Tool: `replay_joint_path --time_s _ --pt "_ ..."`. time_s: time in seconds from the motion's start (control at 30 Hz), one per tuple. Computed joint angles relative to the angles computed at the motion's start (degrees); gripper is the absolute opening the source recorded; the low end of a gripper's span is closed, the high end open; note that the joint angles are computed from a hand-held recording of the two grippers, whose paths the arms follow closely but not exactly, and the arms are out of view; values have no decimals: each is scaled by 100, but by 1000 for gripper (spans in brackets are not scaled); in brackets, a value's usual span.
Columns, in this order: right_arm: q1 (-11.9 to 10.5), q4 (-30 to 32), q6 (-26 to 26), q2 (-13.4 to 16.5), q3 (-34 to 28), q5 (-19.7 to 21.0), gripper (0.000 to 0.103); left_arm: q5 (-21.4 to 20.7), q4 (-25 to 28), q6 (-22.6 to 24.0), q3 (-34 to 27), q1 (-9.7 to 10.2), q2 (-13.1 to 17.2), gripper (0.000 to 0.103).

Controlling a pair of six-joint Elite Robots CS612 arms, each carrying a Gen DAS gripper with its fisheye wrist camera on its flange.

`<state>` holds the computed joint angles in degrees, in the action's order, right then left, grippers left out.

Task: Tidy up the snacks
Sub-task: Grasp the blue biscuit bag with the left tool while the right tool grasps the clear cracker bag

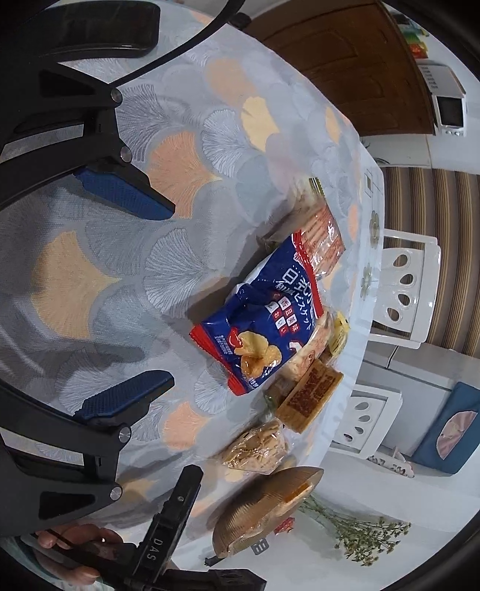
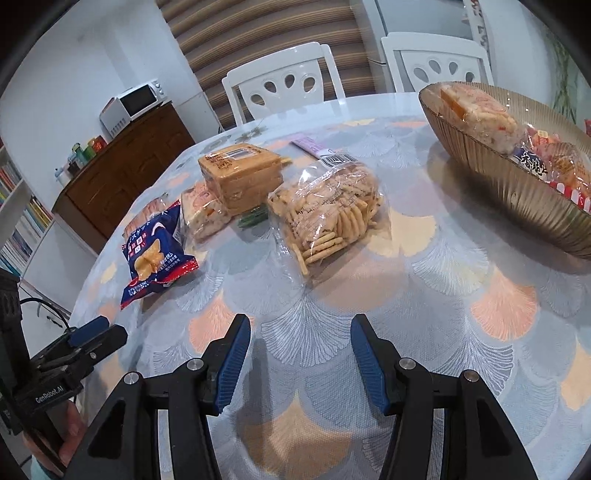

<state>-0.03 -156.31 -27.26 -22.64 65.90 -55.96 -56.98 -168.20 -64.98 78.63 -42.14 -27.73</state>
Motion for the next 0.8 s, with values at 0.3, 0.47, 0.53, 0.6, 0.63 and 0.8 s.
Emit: replay_joint_path --time_s 0.3,0.47,0.53,0.6,0.63,0.8 --pt "24 31 -155 -45 65 -18 65 -83 -80 -49 18 11 2 83" --pt "-27 202 190 -17 -29 112 66 -243 222 -19 -81 43 -20 82" --pt "-56 564 315 1 -159 224 66 -285 232 -119 -73 60 -72 82" --pt "-51 1094 587 32 -390 243 71 -346 -17 -202 -48 94 -130 82" --pt "-38 1423 678 57 -542 247 74 -390 -257 -175 -39 119 -138 82" --pt "31 2137 1524 322 -1260 319 79 -418 -216 3 -381 249 -29 83"
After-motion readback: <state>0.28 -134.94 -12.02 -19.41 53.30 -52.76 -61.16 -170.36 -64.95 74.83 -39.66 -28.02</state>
